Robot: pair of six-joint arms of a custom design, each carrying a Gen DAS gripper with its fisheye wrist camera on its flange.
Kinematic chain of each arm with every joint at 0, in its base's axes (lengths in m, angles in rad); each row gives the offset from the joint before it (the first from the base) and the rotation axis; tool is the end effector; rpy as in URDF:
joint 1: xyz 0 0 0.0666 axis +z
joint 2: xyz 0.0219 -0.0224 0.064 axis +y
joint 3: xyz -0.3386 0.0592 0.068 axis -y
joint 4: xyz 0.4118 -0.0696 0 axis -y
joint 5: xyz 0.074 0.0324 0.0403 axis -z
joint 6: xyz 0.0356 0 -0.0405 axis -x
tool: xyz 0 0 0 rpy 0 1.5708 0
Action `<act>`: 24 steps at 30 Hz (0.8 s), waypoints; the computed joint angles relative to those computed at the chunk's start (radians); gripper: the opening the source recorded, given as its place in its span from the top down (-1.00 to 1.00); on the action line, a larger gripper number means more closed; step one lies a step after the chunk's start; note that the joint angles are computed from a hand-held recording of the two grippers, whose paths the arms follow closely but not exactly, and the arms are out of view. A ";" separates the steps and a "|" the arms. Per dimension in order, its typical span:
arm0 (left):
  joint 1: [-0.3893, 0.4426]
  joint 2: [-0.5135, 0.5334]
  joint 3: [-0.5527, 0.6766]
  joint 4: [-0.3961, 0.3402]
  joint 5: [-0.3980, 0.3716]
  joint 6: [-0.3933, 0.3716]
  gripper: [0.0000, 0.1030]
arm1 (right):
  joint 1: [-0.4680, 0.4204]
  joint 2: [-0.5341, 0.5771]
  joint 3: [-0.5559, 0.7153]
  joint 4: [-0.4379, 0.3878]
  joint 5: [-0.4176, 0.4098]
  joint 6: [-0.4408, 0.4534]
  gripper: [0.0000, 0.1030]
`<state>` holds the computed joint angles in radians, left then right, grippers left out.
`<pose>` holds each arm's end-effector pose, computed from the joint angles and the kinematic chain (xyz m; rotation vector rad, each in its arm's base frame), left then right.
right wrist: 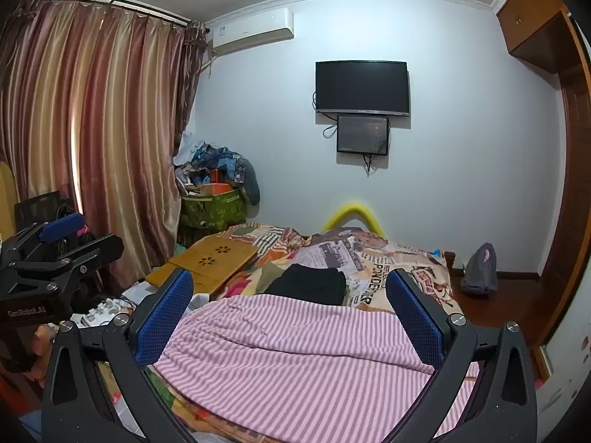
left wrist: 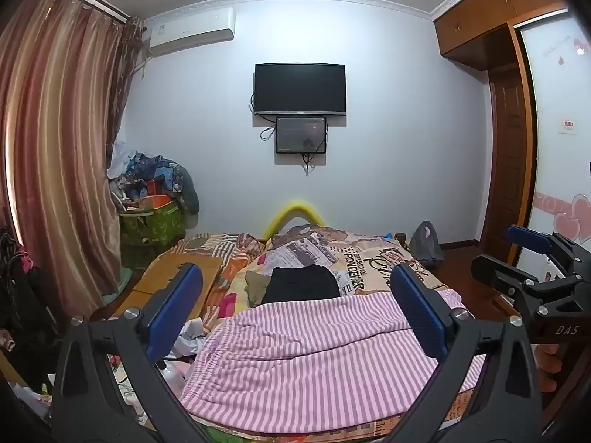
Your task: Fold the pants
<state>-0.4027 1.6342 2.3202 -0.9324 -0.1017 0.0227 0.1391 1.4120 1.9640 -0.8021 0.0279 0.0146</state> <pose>0.4943 -0.2071 0.6982 0.2727 1.8003 -0.2089 0.4877 0.0669 0.6643 -0.1201 1.8173 0.0626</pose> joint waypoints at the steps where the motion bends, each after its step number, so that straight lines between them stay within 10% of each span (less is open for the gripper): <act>1: -0.001 0.001 0.001 0.001 -0.004 -0.002 -0.99 | 0.000 -0.003 -0.006 0.010 0.000 0.002 -1.00; 24: 0.011 0.035 0.029 -0.002 0.031 0.018 -0.99 | 0.003 0.009 0.013 -0.011 0.014 -0.014 -1.00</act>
<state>-0.3912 1.6697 2.3497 -0.9347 -0.0710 0.0409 0.1421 1.4213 1.9770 -0.8135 0.0421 0.0009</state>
